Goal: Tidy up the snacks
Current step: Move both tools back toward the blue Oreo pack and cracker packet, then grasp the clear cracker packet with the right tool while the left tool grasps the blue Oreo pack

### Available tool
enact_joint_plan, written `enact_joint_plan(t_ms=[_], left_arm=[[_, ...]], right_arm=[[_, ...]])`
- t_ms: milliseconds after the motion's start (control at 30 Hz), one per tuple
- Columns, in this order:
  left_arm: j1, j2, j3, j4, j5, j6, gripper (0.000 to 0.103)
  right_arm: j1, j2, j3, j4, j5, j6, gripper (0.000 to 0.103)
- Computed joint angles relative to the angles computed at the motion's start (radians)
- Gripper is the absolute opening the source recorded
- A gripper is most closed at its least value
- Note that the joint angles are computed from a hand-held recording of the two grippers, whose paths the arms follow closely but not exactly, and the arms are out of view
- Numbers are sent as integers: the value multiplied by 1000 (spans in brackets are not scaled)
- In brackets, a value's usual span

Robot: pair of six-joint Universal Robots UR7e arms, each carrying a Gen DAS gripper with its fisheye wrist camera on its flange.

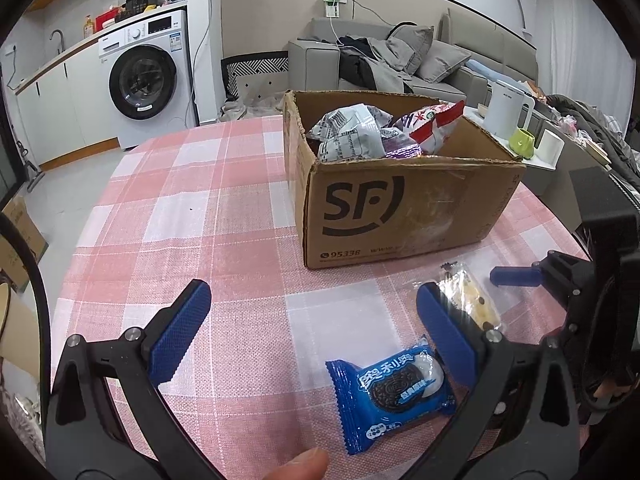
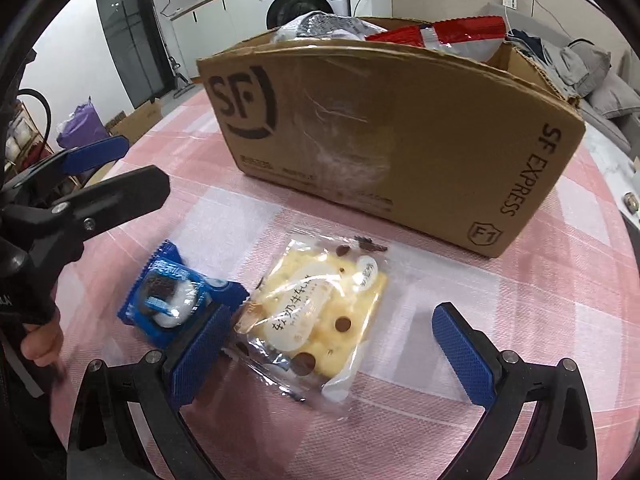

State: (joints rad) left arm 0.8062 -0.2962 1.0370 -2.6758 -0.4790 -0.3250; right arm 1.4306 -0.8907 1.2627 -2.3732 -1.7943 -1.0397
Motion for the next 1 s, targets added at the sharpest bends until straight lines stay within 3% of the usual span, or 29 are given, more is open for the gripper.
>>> enact_joint_plan(t_ms=[133, 333, 400, 567, 767, 800, 1000], left_arm=[[3, 4, -6, 14, -5, 0, 102], [7, 11, -16, 43, -12, -12, 102], [7, 12, -18, 44, -14, -11, 102], [9, 12, -17, 49, -18, -10, 102], [12, 8, -15, 70, -25, -19, 102], [12, 7, -13, 74, -25, -21, 102], [11, 6, -15, 88, -43, -1, 102]], right_arm=[[0, 16, -34, 23, -23, 15, 102], [-3, 29, -63, 52, 0, 25, 101], [-5, 26, -57, 52, 13, 14, 91], [-5, 15, -44, 62, 31, -9, 78], [5, -5, 11, 15, -16, -93, 72], [4, -5, 13, 11, -13, -92, 66], [-8, -10, 4, 28, 21, -93, 64]])
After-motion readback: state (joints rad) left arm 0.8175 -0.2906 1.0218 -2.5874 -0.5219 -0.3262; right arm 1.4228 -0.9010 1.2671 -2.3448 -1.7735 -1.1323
